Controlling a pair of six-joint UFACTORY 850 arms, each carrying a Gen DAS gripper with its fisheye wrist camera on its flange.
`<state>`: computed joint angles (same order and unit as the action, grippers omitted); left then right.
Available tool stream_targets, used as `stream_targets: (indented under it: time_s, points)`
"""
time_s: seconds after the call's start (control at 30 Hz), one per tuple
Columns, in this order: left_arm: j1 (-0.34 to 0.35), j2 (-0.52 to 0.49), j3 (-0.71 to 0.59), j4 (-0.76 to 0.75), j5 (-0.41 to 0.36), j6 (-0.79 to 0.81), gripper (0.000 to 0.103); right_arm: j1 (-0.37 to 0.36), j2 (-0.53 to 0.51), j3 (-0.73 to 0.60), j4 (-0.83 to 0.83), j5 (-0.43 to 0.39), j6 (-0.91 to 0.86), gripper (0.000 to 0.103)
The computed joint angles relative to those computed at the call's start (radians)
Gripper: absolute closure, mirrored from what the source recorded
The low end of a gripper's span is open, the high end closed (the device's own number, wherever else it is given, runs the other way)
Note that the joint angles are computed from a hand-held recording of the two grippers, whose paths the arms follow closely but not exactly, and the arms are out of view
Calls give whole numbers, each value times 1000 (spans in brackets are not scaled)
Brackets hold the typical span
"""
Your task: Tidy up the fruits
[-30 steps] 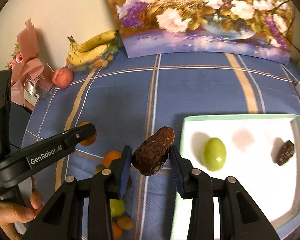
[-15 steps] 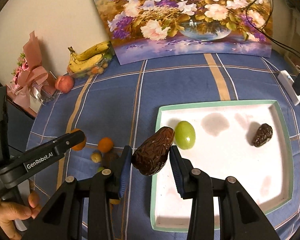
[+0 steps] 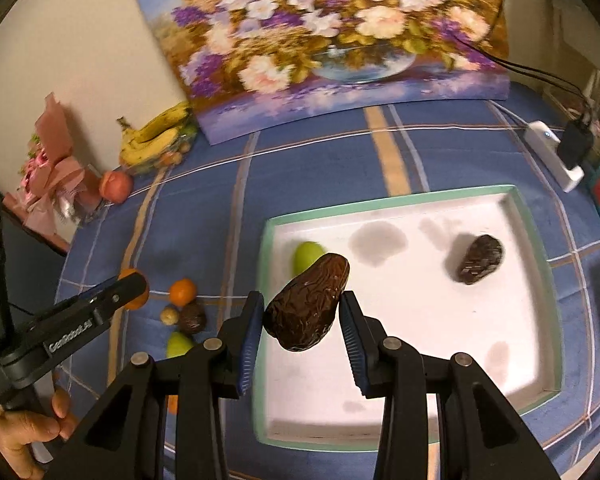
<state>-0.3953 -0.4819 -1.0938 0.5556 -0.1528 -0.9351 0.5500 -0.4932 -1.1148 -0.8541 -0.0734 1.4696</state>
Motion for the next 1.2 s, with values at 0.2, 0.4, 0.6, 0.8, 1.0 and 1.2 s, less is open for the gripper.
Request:
stream_targets:
  time_s: [0.2, 0.4, 0.6, 0.8, 1.0, 1.2]
  points:
    - [-30, -20, -28, -185, -6, 206, 67, -28, 19, 32, -133, -80, 140, 63]
    - [-60, -41, -53, -380, -17, 417, 67, -50, 36, 58, -177, -119, 190, 63]
    - [-93, -69, -78, -475, -16, 518, 67, -48, 42, 65, -219, -181, 223, 63]
    - [-128, -100, -104, -406, -34, 467, 67, -50, 39, 60, -237, -223, 222, 63]
    - [-150, -129, -131, -381, -57, 451, 67, -56, 25, 46, -205, -274, 167, 63]
    - [-161, -156, -156, -335, -83, 406, 67, -60, 24, 44, -241, -317, 182, 63]
